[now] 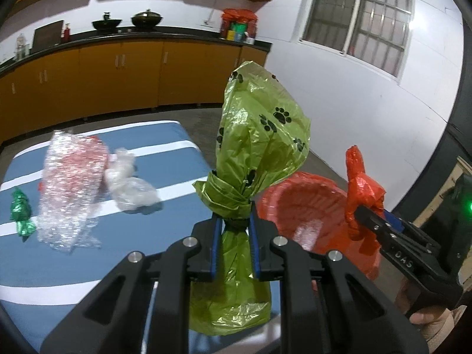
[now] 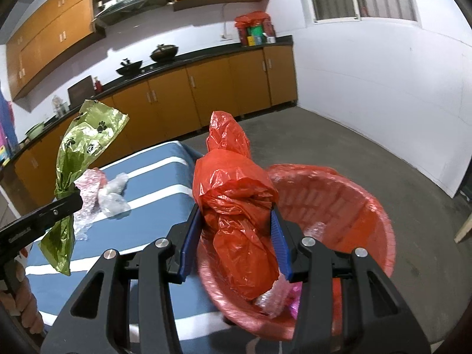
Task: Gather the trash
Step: 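Carry both bags over the red wastebasket and open both tools to drop them, then return both tools to the table toward the remaining bags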
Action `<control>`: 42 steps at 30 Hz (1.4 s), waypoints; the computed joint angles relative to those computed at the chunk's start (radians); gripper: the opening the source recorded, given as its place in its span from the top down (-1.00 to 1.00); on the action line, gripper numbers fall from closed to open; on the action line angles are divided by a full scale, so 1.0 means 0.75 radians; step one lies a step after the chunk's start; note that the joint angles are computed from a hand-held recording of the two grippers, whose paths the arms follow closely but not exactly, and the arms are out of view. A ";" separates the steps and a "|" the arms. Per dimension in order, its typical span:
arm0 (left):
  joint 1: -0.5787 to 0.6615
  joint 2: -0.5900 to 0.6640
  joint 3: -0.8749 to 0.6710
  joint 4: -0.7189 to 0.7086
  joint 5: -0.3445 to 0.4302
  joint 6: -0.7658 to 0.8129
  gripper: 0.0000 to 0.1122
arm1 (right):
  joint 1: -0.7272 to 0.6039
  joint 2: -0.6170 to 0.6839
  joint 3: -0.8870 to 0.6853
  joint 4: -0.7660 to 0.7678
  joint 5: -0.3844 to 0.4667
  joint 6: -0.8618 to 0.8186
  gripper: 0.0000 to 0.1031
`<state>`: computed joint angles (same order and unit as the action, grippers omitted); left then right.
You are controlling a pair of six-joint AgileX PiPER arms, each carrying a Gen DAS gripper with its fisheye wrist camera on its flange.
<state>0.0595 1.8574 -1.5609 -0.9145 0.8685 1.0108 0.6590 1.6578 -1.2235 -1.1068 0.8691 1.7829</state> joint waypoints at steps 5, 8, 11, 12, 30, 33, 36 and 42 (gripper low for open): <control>-0.073 -0.017 0.035 -0.004 -0.012 -0.010 0.68 | -0.013 -0.062 0.093 -0.002 0.015 0.065 0.12; -0.117 -0.018 0.043 -0.005 -0.015 -0.014 0.68 | -0.037 -0.104 0.154 -0.002 0.004 0.107 0.12; -0.158 -0.017 0.058 -0.007 -0.020 -0.008 0.68 | -0.051 -0.135 0.197 0.000 0.000 0.142 0.12; -0.169 -0.015 0.058 -0.006 -0.020 -0.010 0.68 | -0.057 -0.148 0.214 -0.001 -0.002 0.153 0.12; -0.372 0.149 -0.086 0.112 -0.017 -0.175 0.67 | -0.180 -0.270 0.329 -0.028 -0.060 0.228 0.12; -0.399 0.167 -0.106 0.125 -0.021 -0.192 0.56 | -0.205 -0.282 0.336 -0.032 -0.093 0.229 0.08; -0.421 0.172 -0.103 0.141 -0.043 -0.202 0.37 | -0.206 -0.293 0.359 -0.047 -0.108 0.256 -0.06; -0.412 0.190 -0.098 0.180 -0.067 -0.237 0.24 | -0.218 -0.298 0.373 -0.039 -0.112 0.265 -0.17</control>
